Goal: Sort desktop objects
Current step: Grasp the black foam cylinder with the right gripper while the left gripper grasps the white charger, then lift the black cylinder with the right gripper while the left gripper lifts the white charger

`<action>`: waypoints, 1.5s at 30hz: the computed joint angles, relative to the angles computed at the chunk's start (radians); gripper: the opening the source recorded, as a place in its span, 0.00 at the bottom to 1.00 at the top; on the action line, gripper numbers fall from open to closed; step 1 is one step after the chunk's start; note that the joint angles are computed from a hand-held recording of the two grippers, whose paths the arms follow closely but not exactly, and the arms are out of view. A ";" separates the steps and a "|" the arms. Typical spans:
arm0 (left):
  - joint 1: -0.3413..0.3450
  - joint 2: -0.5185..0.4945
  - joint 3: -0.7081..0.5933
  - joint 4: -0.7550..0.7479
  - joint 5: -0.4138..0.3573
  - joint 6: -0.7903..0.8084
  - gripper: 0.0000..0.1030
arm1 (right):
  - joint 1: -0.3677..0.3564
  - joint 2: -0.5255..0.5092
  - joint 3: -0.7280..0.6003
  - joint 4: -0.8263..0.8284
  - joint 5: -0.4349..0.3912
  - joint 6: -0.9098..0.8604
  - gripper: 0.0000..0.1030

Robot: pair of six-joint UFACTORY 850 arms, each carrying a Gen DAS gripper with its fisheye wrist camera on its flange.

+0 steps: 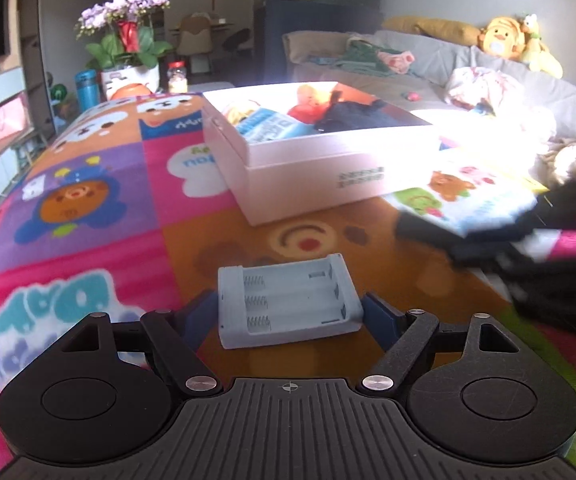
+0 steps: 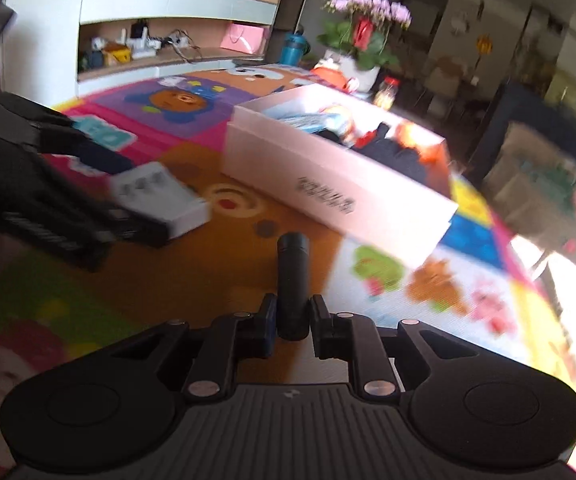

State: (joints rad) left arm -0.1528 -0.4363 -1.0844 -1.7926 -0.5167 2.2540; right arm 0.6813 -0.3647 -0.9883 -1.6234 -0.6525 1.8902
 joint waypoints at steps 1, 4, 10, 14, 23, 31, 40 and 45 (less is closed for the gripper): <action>-0.001 0.004 0.007 0.003 -0.005 -0.001 0.85 | 0.005 -0.022 -0.008 -0.015 -0.077 -0.031 0.18; -0.005 0.009 0.023 -0.029 -0.002 0.037 0.91 | 0.007 -0.097 -0.071 0.067 -0.269 -0.105 0.21; -0.007 0.005 0.022 -0.031 -0.003 0.036 0.94 | -0.008 -0.037 -0.026 0.083 -0.174 0.134 0.59; -0.005 0.004 0.022 -0.031 -0.009 0.039 0.95 | -0.022 -0.050 -0.033 0.096 -0.185 0.170 0.59; -0.006 -0.007 0.004 0.035 0.003 -0.046 0.97 | -0.115 -0.034 -0.056 0.041 0.056 0.168 0.18; -0.005 -0.009 0.002 0.036 0.001 -0.053 0.97 | -0.095 -0.054 -0.106 -0.126 0.136 0.018 0.20; -0.001 -0.013 -0.003 0.057 -0.013 -0.078 0.98 | -0.069 -0.050 -0.089 0.074 0.013 -0.225 0.47; -0.001 -0.013 -0.003 0.056 -0.014 -0.081 0.98 | -0.029 -0.134 -0.142 0.101 -0.285 -0.244 0.48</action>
State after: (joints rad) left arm -0.1533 -0.4491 -1.0875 -1.7362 -0.5311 2.1733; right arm 0.6525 -0.4990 -1.1307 -1.5225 -0.9379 1.6463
